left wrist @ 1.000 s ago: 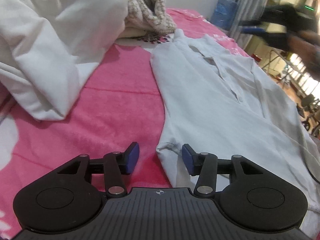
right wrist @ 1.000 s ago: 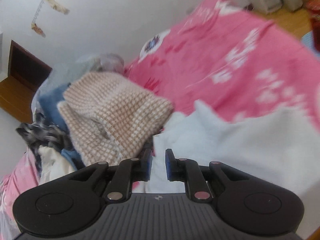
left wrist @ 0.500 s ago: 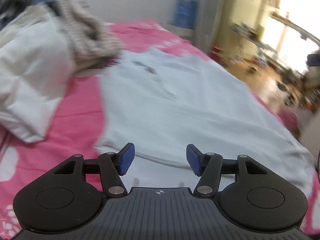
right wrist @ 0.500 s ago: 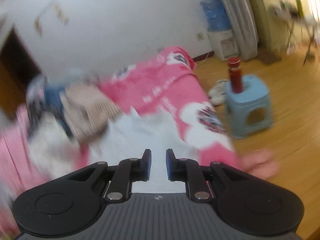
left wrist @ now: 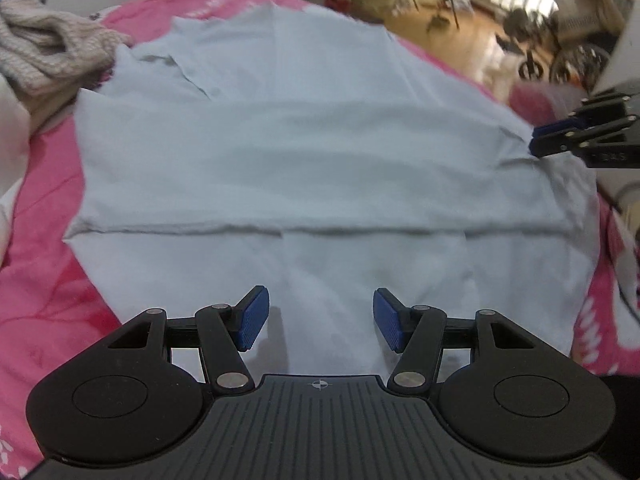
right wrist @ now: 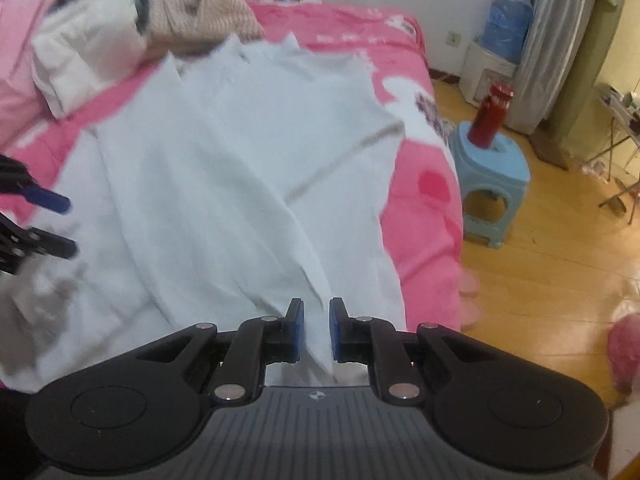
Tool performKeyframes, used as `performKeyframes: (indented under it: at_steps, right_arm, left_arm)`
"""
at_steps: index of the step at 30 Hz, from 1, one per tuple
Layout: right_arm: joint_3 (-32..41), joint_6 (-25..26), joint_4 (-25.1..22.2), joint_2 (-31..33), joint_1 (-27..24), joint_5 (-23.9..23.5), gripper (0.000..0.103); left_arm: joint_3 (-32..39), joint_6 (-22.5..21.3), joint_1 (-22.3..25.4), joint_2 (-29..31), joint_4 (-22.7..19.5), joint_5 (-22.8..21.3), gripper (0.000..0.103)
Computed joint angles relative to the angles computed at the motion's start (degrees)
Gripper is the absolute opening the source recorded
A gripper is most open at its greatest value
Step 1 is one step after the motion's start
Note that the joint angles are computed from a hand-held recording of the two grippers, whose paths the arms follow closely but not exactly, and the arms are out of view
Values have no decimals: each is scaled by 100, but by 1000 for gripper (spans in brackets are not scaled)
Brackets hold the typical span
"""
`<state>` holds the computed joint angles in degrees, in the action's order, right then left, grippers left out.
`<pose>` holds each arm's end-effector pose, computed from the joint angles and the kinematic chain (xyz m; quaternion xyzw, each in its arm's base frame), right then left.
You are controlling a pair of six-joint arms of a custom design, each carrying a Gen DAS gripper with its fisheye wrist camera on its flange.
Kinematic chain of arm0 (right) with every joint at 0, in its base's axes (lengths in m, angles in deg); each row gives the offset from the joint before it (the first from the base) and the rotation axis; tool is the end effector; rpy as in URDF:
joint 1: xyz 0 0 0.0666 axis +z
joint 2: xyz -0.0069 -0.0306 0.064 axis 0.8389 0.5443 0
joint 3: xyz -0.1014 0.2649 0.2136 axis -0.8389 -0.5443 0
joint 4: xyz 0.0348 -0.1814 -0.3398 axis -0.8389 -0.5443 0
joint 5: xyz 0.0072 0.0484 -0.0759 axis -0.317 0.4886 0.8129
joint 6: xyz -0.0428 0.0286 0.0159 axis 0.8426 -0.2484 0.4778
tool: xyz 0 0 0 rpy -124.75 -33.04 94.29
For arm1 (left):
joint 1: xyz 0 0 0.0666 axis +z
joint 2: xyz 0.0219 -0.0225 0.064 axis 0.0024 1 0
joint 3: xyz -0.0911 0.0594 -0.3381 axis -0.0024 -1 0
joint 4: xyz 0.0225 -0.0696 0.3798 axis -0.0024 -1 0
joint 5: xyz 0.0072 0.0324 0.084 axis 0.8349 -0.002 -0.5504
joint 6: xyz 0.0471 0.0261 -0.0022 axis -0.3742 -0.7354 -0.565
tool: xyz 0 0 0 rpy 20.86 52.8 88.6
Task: Fold clothes
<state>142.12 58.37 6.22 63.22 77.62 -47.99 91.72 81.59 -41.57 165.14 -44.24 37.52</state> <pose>0.4742 0.1863 0.4835 -0.4293 0.8569 0.0906 0.2706 0.3372 -0.2928 0.4719 0.1745 0.9490 -0.0522 0.2574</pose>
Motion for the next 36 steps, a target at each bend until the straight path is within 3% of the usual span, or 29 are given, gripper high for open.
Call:
performKeyframes:
  at_steps: [3,7,11,15,19,21,23,27,29,32,36]
  right_arm:
    - [-317,180,26,-51,-59,260,13]
    - [-189,136,-143,-26,-121,332,13]
    - [-308,446,-13,-254,-161,-76,13]
    - [-481,807,-125,-216,63,625,14]
    - [-259,506,-184,-290,57,524,16]
    - [-187,389,-14,-457,50,444,22]
    - [-231,337,326,-679,93,552,36]
    - [-308,213,1104,-1028,184,528,44]
    - [-325,-1,1491,-1157,218,417,57]
    - [-366,-630,2158,-1295,233,148,72]
    - [-190,-1592,2595,-1251,210,-187,85]
  left_arm:
    - [19,3,-26,74,-172,3,58]
    - [10,89,44,101,-274,82,58]
    - [2,100,90,78,-295,76,59]
    - [9,135,112,45,-350,87,60]
    - [-11,297,117,-55,-323,79,60]
    - [-47,371,152,-124,-279,81,61]
    - [-61,482,198,-168,-231,87,61]
    - [-104,616,242,-265,-78,100,66]
    - [-100,597,265,-274,-20,104,67]
    - [-136,616,269,-332,59,130,68]
    - [-293,749,317,-505,372,168,78]
